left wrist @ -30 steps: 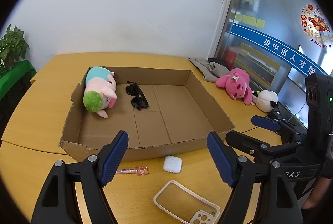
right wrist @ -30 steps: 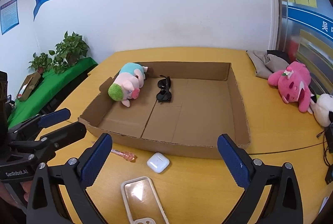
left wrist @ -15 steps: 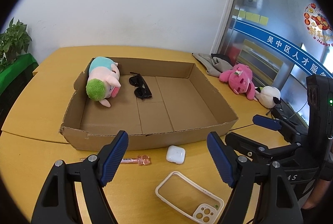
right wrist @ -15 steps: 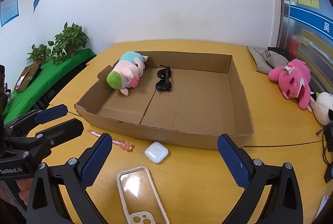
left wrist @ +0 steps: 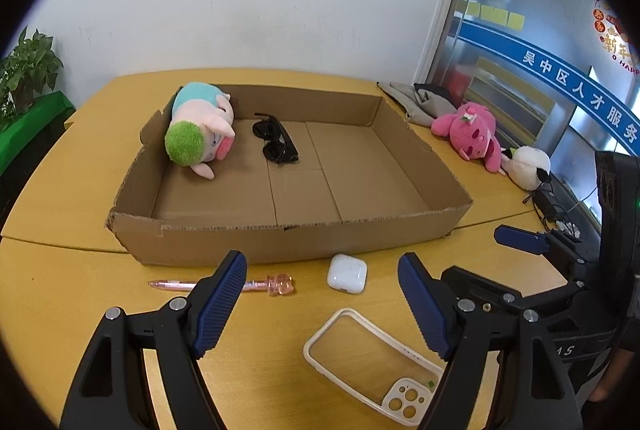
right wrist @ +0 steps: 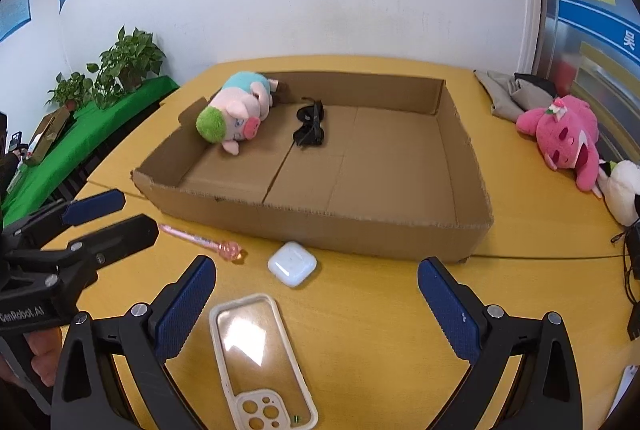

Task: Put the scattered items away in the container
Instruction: 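Raise the right gripper and move it to the clear phone case, then close the right gripper on the phone case rim and lift it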

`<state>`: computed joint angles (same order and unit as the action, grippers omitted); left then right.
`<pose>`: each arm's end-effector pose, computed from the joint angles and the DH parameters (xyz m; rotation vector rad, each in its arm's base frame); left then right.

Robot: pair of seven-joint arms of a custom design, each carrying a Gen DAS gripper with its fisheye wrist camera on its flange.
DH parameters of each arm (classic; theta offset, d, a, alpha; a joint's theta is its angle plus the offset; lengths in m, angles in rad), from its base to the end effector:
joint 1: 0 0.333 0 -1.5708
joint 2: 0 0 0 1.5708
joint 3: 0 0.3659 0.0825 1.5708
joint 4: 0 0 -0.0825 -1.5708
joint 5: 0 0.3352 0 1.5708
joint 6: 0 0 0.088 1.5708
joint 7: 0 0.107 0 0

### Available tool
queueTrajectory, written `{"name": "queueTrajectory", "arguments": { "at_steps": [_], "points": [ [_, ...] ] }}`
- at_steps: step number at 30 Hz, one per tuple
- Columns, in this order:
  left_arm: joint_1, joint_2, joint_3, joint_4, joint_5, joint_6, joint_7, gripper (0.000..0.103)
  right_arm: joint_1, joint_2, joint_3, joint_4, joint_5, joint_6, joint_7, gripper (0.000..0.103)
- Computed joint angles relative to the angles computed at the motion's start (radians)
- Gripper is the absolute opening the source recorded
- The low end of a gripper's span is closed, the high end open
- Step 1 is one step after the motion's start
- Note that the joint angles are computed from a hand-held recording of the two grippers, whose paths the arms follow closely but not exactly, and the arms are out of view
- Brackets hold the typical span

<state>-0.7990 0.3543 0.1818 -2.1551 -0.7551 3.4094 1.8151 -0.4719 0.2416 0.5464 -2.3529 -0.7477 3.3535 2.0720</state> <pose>0.5136 -0.2836 0.4180 -1.7195 1.8670 -1.0334 0.5180 0.0956 0.4195 -1.9514 1.4328 -0.5130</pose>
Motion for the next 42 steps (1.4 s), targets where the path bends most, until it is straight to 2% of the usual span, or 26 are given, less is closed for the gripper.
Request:
{"name": "queueTrajectory", "arguments": {
  "at_steps": [2, 7, 8, 10, 11, 12, 13, 14, 15, 16, 18, 19, 20, 21, 22, 23, 25, 26, 27, 31, 33, 34, 39, 42],
  "points": [
    [-0.004, 0.015, 0.006, 0.000, 0.001, -0.011, -0.001, 0.078, 0.012, 0.014, -0.018, -0.014, -0.001, -0.010, -0.013, 0.103],
    [0.062, 0.062, -0.039, 0.006, 0.068, -0.074, -0.055, 0.078, -0.086, 0.080, 0.073, -0.066, 0.031, -0.081, -0.075, 0.103],
    [0.053, 0.074, -0.024, 0.011, 0.078, -0.091, -0.070, 0.078, -0.107, 0.093, 0.093, -0.077, 0.043, -0.091, -0.087, 0.103],
    [0.004, 0.101, 0.039, 0.023, 0.097, -0.132, -0.106, 0.077, -0.151, 0.121, 0.134, -0.098, 0.063, -0.112, -0.118, 0.103],
    [0.008, 0.109, 0.037, 0.027, 0.109, -0.142, -0.118, 0.077, -0.158, 0.127, 0.142, -0.106, 0.072, -0.119, -0.133, 0.103],
    [0.043, 0.115, 0.000, 0.031, 0.122, -0.146, -0.122, 0.077, -0.157, 0.132, 0.140, -0.117, 0.079, -0.124, -0.149, 0.103],
    [0.075, 0.118, -0.035, 0.032, 0.134, -0.146, -0.126, 0.077, -0.124, 0.127, 0.104, -0.132, 0.083, -0.110, -0.161, 0.103],
    [0.109, 0.123, -0.072, 0.033, 0.146, -0.147, -0.129, 0.077, -0.056, 0.105, 0.033, -0.148, 0.087, -0.084, -0.171, 0.103],
    [0.120, 0.128, -0.082, 0.036, 0.160, -0.153, -0.137, 0.076, 0.002, 0.086, -0.024, -0.164, 0.094, -0.070, -0.185, 0.103],
    [0.117, 0.135, -0.077, 0.041, 0.174, -0.167, -0.149, 0.075, 0.024, 0.077, -0.046, -0.175, 0.102, -0.057, -0.198, 0.103],
    [0.116, 0.147, -0.071, 0.053, 0.207, -0.206, -0.169, 0.058, 0.017, 0.072, -0.040, -0.188, 0.116, -0.045, -0.217, 0.102],
    [0.117, 0.150, -0.069, 0.058, 0.223, -0.221, -0.179, 0.055, 0.053, 0.065, -0.078, -0.193, 0.123, -0.036, -0.226, 0.100],
    [0.117, 0.153, -0.066, 0.061, 0.239, -0.236, -0.189, 0.048, 0.125, 0.054, -0.152, -0.199, 0.133, -0.022, -0.240, 0.098],
    [0.108, 0.155, -0.055, 0.062, 0.257, -0.245, -0.202, 0.044, 0.172, 0.044, -0.198, -0.205, 0.153, -0.015, -0.268, 0.094],
    [0.070, 0.157, -0.013, 0.057, 0.281, -0.245, -0.224, 0.042, 0.184, 0.043, -0.216, -0.204, 0.133, -0.008, -0.259, 0.093],
    [0.044, 0.158, 0.017, 0.055, 0.301, -0.254, -0.244, 0.038, 0.161, 0.045, -0.199, -0.202, 0.120, -0.006, -0.259, 0.087],
    [0.008, 0.156, 0.060, 0.050, 0.335, -0.267, -0.281, 0.029, 0.123, 0.050, -0.175, -0.196, 0.095, 0.000, -0.252, 0.070],
    [0.005, 0.154, 0.065, 0.049, 0.350, -0.272, -0.293, 0.023, 0.095, 0.056, -0.152, -0.188, 0.079, -0.003, -0.244, 0.065],
    [0.001, 0.152, 0.069, 0.046, 0.366, -0.276, -0.303, 0.017, 0.064, 0.064, -0.127, -0.180, 0.065, -0.005, -0.239, 0.056],
    [-0.018, 0.138, 0.087, 0.023, 0.424, -0.282, -0.350, 0.015, -0.019, 0.098, -0.046, -0.132, 0.048, -0.034, -0.240, 0.027],
    [-0.018, 0.131, 0.083, 0.007, 0.446, -0.272, -0.374, 0.013, 0.003, 0.112, -0.048, -0.105, 0.081, -0.049, -0.250, 0.018],
    [-0.015, 0.127, 0.080, 0.001, 0.456, -0.268, -0.384, 0.013, 0.033, 0.112, -0.073, -0.099, 0.101, -0.048, -0.258, 0.017],
    [0.049, 0.105, 0.015, -0.035, 0.492, -0.238, -0.432, 0.009, 0.073, 0.111, -0.103, -0.097, 0.161, -0.037, -0.278, 0.009],
    [0.071, 0.101, -0.004, -0.037, 0.521, -0.236, -0.465, 0.008, 0.051, 0.111, -0.081, -0.101, 0.168, -0.035, -0.273, 0.008]
  ]
}}
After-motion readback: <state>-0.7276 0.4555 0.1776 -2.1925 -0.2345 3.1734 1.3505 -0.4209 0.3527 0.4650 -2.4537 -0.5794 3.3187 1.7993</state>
